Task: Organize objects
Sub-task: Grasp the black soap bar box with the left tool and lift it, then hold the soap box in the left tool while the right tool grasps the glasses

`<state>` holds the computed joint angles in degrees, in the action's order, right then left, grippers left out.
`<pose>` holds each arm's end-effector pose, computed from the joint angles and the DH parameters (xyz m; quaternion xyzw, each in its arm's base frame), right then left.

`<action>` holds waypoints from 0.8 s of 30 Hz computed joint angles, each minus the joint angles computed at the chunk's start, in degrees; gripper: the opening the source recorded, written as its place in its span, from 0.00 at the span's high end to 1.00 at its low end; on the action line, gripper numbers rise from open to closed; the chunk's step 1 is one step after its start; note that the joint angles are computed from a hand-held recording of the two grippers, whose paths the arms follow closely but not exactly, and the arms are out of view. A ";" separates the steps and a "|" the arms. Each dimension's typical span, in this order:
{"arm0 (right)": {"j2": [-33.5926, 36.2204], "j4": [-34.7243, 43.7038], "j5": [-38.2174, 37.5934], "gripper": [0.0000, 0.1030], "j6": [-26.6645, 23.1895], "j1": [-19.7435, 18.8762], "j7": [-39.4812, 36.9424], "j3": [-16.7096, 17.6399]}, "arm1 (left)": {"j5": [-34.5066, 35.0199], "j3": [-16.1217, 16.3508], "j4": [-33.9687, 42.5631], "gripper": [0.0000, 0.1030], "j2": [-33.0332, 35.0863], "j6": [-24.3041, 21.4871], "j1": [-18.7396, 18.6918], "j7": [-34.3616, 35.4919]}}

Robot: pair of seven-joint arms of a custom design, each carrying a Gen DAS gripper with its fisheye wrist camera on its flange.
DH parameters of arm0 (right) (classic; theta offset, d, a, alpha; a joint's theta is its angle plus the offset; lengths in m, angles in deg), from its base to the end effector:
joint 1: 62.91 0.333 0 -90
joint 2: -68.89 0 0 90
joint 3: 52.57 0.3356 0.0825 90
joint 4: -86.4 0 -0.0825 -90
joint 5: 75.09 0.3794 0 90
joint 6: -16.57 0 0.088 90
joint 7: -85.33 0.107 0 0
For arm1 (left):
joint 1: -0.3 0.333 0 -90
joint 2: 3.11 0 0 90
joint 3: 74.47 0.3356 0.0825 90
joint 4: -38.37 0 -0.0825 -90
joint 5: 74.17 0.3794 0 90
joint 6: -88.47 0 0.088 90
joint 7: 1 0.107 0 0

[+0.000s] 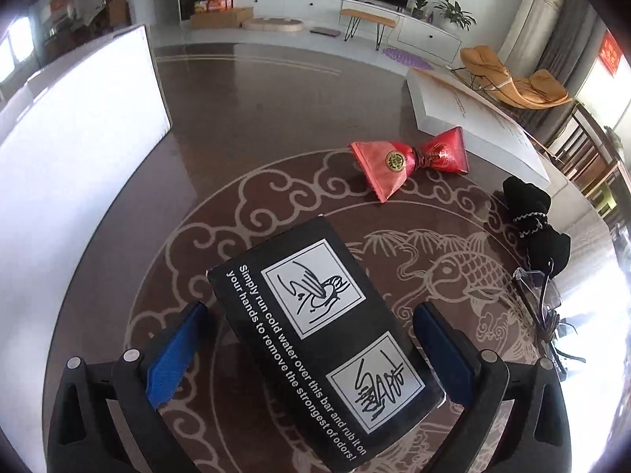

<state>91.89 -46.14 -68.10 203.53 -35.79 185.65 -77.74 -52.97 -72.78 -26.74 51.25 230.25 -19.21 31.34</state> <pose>0.5721 0.0151 0.2754 -0.6075 0.7358 -0.2337 0.1866 0.7716 -0.2583 0.2811 -0.8169 0.5236 -0.1693 0.1728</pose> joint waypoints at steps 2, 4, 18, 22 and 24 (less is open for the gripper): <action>-0.02 -0.01 0.04 0.00 0.00 0.01 -0.04 0.00 | 0.62 -0.02 0.82 0.00 0.51 -0.88 -0.41 1.41; -0.01 -0.03 0.09 0.00 0.02 0.03 -0.06 -0.01 | 2.57 0.94 -3.84 0.00 -1.44 4.18 -0.98 0.99; -0.04 -0.07 0.27 0.00 0.06 -0.01 -0.25 0.06 | 17.02 8.86 -40.04 0.43 -19.76 30.91 -6.70 3.35; -0.03 -0.07 0.30 0.00 0.07 0.01 -0.28 0.05 | 19.20 12.47 -48.92 0.43 -24.56 36.36 -10.46 4.12; -0.03 -0.07 0.32 0.00 0.07 0.01 -0.30 0.05 | 18.66 12.86 -50.95 0.34 -25.76 36.95 -11.32 5.76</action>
<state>91.87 -46.21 -67.78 203.60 -35.78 185.35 -77.69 -34.31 -59.92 -77.69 25.49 267.21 -30.53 37.10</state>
